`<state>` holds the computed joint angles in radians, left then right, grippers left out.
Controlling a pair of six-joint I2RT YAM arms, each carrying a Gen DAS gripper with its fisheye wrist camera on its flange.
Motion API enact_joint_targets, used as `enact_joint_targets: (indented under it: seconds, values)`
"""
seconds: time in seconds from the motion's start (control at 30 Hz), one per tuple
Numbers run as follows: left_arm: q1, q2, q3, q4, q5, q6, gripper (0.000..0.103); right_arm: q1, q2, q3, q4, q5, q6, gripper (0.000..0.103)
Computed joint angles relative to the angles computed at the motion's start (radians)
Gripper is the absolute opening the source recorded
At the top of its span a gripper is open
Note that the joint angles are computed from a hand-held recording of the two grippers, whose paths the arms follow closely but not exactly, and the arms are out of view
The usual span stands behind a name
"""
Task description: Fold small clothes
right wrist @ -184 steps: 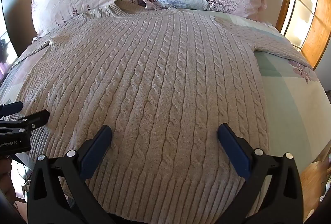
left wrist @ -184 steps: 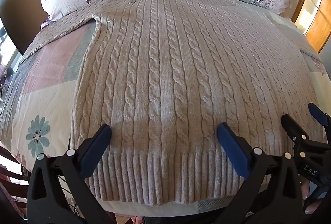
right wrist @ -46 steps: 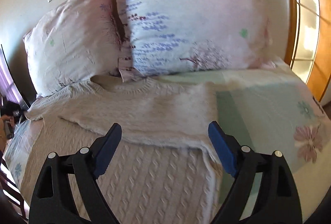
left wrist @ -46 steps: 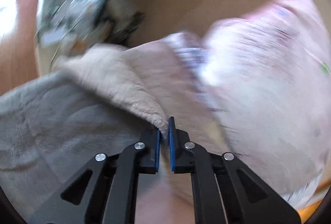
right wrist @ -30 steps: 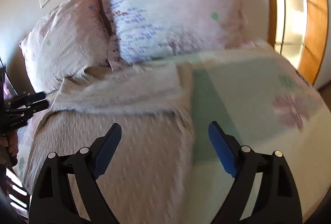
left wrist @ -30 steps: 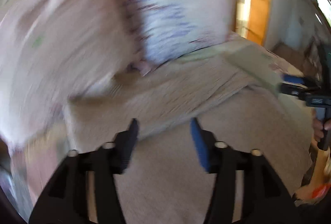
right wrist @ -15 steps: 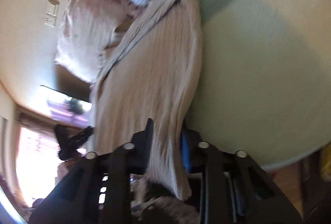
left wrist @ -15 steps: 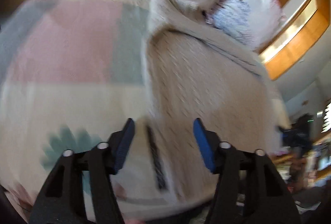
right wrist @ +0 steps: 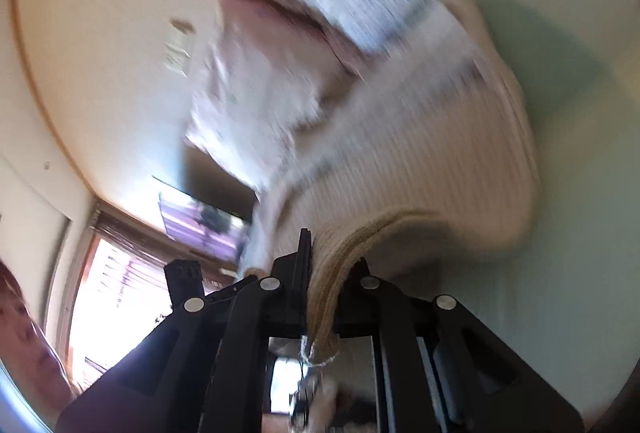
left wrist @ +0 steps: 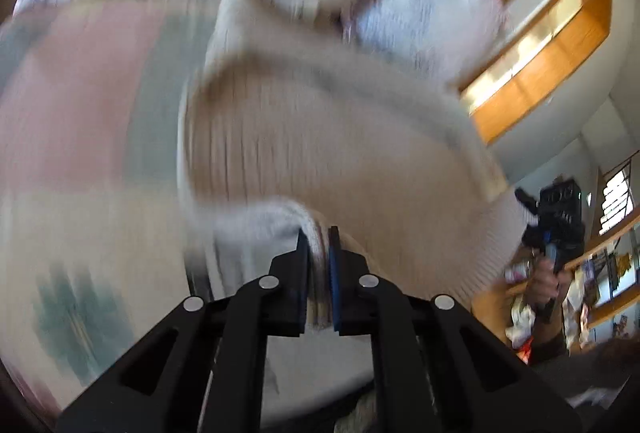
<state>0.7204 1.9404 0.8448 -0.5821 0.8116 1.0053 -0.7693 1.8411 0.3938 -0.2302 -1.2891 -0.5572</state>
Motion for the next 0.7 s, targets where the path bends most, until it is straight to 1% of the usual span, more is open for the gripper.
enact_joint_targets:
  seconds: [0.03, 0.07, 0.1, 0.13, 0.17, 0.2, 0.23, 0.27, 0.3, 0.33, 0.37, 0.4, 0.43, 0.47, 0.5, 0.6, 0.63, 0.67, 0.7]
  values:
    - [-0.038, -0.015, 0.034, 0.034, 0.03, -0.08, 0.008, 0.054, -0.06, -0.015, 0.226, -0.027, 0.26, 0.009]
    - [-0.088, -0.023, 0.078, 0.093, 0.057, -0.196, 0.008, 0.091, -0.077, -0.023, 0.44, -0.029, 0.469, 0.009]
    - [-0.132, -0.02, 0.119, 0.159, 0.074, -0.313, 0.008, 0.147, -0.056, -0.029, 0.775, 0.004, 0.761, 0.009]
    - [-0.188, 0.0, 0.17, 0.271, 0.081, -0.479, 0.008, 0.193, 0.001, -0.004, 1.01, 0.054, 0.958, 0.009]
    - [-0.237, 0.029, 0.214, 0.379, 0.071, -0.621, 0.009, 0.242, 0.084, 0.069, 1.171, 0.133, 1.123, 0.009]
    - [-0.28, 0.069, 0.261, 0.478, 0.039, -0.732, 0.014, 0.284, 0.16, 0.165, 1.201, 0.231, 1.217, 0.013]
    - [-0.332, 0.133, 0.341, 0.538, -0.017, -0.821, 0.023, 0.302, 0.204, 0.233, 1.161, 0.289, 1.237, 0.02]
    - [-0.364, 0.186, 0.414, 0.535, -0.072, -0.863, 0.03, 0.337, 0.247, 0.35, 0.998, 0.387, 1.207, 0.05]
    - [-0.386, 0.233, 0.475, 0.522, -0.142, -0.91, 0.056, 0.355, 0.272, 0.426, 0.855, 0.452, 1.168, 0.075]
    - [-0.385, 0.271, 0.516, 0.507, -0.181, -0.957, 0.07, 0.361, 0.296, 0.466, 0.776, 0.485, 1.166, 0.075]
    - [-0.367, 0.298, 0.541, 0.483, -0.144, -0.962, 0.07, 0.35, 0.329, 0.465, 0.786, 0.444, 1.178, 0.076]
    - [-0.345, 0.33, 0.574, 0.436, -0.092, -0.942, 0.07, 0.339, 0.341, 0.453, 0.8, 0.411, 1.155, 0.079]
    - [-0.322, 0.362, 0.598, 0.386, -0.064, -0.911, 0.07, 0.334, 0.339, 0.434, 0.803, 0.414, 1.112, 0.081]
    - [-0.312, 0.381, 0.613, 0.35, -0.063, -0.888, 0.07, 0.331, 0.32, 0.398, 0.815, 0.451, 1.063, 0.082]
    - [-0.3, 0.424, 0.653, 0.287, -0.066, -0.861, 0.07, 0.327, 0.312, 0.38, 0.821, 0.456, 1.036, 0.082]
    - [-0.283, 0.517, 0.743, 0.177, -0.015, -0.851, 0.067, 0.312, 0.292, 0.354, 0.794, 0.412, 0.99, 0.084]
    - [-0.281, 0.521, 0.724, 0.222, 0.007, -0.866, 0.067, 0.312, 0.28, 0.347, 0.786, 0.41, 0.98, 0.085]
    - [-0.285, 0.529, 0.732, 0.221, 0.027, -0.863, 0.066, 0.31, 0.268, 0.34, 0.773, 0.411, 0.957, 0.087]
    - [-0.29, 0.558, 0.773, 0.171, 0.07, -0.858, 0.056, 0.308, 0.257, 0.336, 0.751, 0.418, 0.932, 0.087]
